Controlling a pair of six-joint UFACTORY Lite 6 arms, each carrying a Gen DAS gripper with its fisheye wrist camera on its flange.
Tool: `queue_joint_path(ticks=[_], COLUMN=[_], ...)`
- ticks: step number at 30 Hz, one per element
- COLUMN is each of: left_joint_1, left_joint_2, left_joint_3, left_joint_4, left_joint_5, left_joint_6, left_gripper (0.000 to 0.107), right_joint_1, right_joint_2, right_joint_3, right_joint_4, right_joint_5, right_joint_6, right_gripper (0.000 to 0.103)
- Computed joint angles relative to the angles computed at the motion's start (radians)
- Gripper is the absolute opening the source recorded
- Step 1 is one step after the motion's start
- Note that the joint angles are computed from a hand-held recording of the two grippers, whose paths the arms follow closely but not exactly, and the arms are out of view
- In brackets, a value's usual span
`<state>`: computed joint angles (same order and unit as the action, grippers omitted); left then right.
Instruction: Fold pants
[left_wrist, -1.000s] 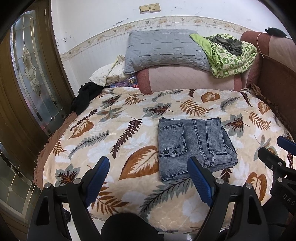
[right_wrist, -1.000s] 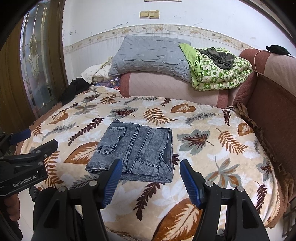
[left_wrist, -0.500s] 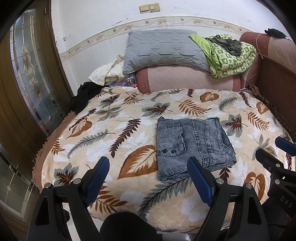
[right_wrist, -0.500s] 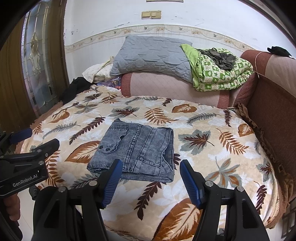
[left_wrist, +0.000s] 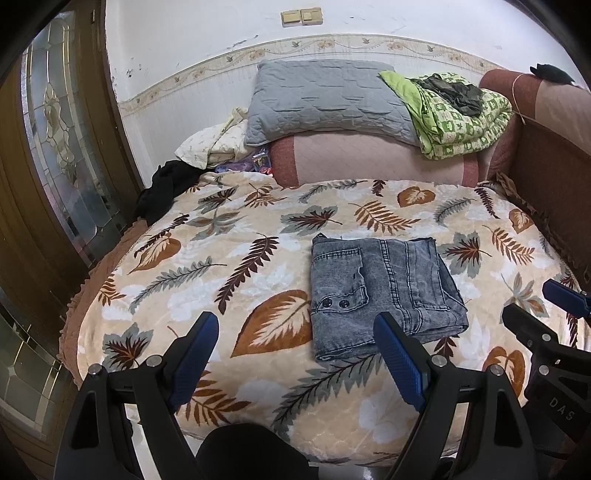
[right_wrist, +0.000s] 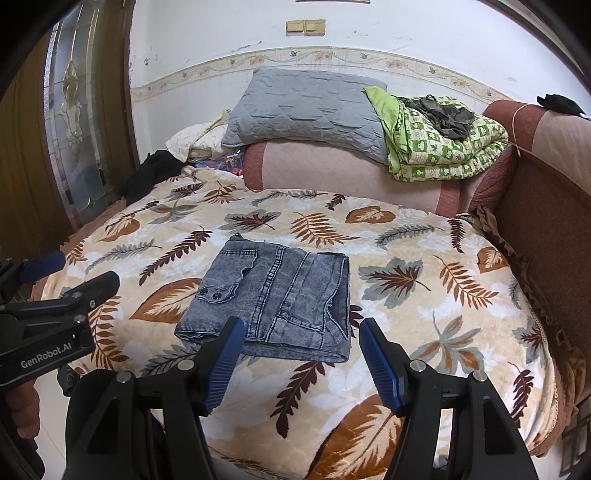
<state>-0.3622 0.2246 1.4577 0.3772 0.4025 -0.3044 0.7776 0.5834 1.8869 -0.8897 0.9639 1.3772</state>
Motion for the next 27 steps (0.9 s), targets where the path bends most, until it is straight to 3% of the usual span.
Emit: queue_joint_path(ticks=[16, 22, 27], left_joint_1=[0.044, 0.086, 0.105], left_joint_2=[0.044, 0.112, 0.194], left_joint_3=[0.023, 0.093, 0.172], left_joint_4=[-0.128, -0.278, -0.303], left_joint_5=[-0.013, 0.001, 0.014], left_joint_6=[0.125, 0.253, 0.282], left_gripper=[0.086, 0.086, 0.086], right_joint_1=[-0.005, -0.016, -0.038], right_joint_2=[0.1, 0.225, 0.348], right_joint_3=[0.138, 0.315, 0.486], right_joint_4=[0.039, 0.092, 0.142], right_joint_5=[0.022, 0.036, 0.061], right_joint_6=[-0.072, -0.165, -0.261], right_gripper=[0.068, 0.068, 0.068])
